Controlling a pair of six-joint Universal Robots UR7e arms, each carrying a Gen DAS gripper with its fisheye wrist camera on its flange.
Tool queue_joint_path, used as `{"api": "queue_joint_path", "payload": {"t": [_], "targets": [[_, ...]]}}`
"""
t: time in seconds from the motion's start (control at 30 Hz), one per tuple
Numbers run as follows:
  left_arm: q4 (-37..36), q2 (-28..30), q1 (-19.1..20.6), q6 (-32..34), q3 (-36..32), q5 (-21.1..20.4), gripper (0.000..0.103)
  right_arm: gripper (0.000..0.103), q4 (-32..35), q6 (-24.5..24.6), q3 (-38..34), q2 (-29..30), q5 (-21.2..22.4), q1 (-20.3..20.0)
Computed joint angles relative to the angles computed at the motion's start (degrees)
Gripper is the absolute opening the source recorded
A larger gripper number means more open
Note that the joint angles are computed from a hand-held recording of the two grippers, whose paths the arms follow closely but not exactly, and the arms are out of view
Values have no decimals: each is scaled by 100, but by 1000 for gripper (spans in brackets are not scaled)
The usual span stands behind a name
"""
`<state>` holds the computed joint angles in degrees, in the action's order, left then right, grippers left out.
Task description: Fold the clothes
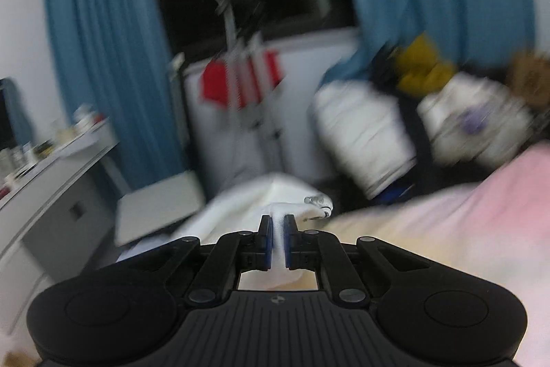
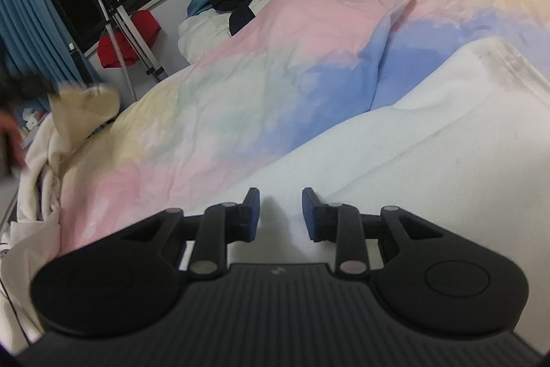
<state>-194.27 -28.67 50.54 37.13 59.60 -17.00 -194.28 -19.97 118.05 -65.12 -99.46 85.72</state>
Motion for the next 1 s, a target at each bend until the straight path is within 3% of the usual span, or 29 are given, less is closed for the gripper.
{"api": "queue_joint_path", "payload": {"t": [0.13,0.27,0.43,0.53,0.63,0.7,0.8,0.93,1.0], "targets": [[1562,4,-464,-1202,-410,-504,7,31,8,74,48,-51,-6,-2],[2743,407,-740,-2130,-1133,-982,7,31,-64,154,62,-94,58,-29],[3941,1127,-788,-3000,-1967,-1877,7,31,-178,403,15,-125,98,-122],[4102,1360,-671,-3348,-1835,-2288,10,31,-184,573,-39,-123,92,-201],[4128,1303,-574,-3481,-1305,-2512,21,31,-62,716,-59,-166,196,-292],[3993,1110,-537,-3451,-829,-2604,38,31,-91,711,-61,-158,234,-326],[3638,480,-553,-3727,283,-2618,56,31,-34,740,-111,-141,312,-357],[2996,-657,-689,-4271,2075,-2425,66,31,-66,744,-99,-166,529,-397],[2876,-1375,-815,-5028,3176,-2160,69,31,-2,730,-61,-229,754,-430]]}}
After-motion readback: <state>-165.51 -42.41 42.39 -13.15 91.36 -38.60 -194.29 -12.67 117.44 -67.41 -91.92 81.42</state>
